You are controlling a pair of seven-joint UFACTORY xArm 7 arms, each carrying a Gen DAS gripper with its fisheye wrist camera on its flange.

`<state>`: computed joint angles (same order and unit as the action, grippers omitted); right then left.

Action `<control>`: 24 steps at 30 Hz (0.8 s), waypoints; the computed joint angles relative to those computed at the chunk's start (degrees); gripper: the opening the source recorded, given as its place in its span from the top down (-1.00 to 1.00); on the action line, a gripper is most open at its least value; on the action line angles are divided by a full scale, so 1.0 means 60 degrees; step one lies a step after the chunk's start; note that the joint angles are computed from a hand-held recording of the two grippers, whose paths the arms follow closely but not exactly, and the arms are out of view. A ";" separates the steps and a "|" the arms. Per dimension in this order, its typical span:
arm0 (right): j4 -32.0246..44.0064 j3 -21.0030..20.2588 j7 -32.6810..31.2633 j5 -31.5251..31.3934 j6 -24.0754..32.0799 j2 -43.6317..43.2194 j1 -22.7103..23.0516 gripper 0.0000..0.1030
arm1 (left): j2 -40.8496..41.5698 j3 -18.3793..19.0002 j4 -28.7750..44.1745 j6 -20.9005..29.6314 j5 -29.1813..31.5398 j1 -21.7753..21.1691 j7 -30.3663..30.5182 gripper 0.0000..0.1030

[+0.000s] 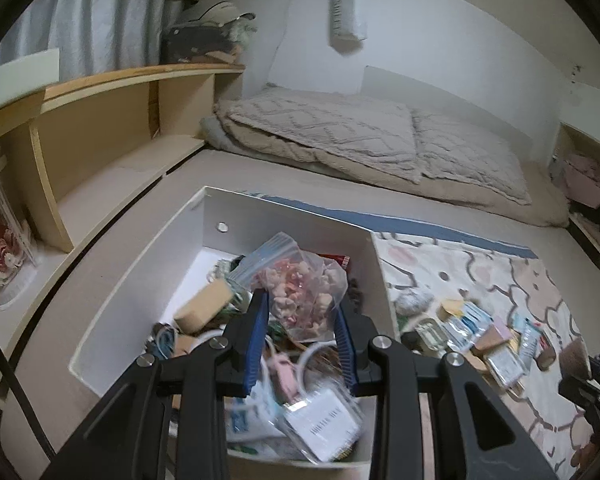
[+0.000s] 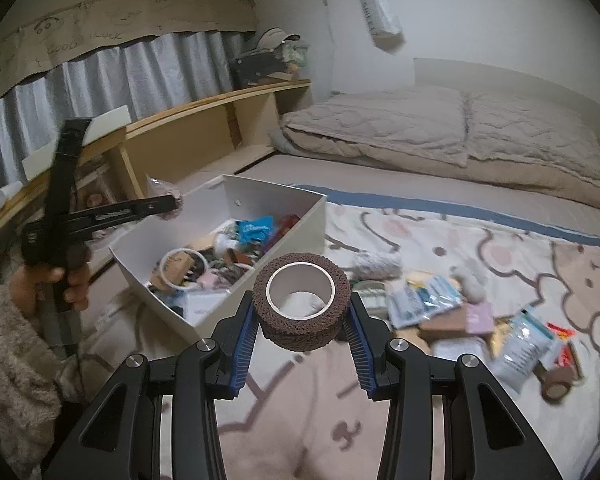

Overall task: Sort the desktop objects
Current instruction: 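Carry the trinket bag with the left gripper over the white box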

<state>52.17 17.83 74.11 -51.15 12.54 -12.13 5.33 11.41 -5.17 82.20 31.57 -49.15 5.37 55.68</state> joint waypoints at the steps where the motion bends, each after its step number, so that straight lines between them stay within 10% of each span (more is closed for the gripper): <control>1: 0.0156 -0.0009 -0.0124 0.0050 0.0053 0.0140 0.0030 0.15 | 0.0279 0.0084 0.0344 0.0069 0.0254 -0.0024 -0.0349 0.38; 13: 0.2048 -0.1014 -0.1969 0.1273 0.0422 0.1815 0.1320 0.15 | 0.2770 0.0005 0.3324 0.1298 0.3375 0.0230 -0.3372 0.38; 24: 0.3514 -0.1856 -0.3969 0.3313 0.0671 0.3279 0.2282 0.15 | 0.3687 -0.0157 0.4428 0.2046 0.4681 0.0190 -0.4142 0.37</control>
<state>73.25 6.69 50.29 -31.27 16.57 7.55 19.02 33.54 -6.11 108.76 43.85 -21.06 6.51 30.82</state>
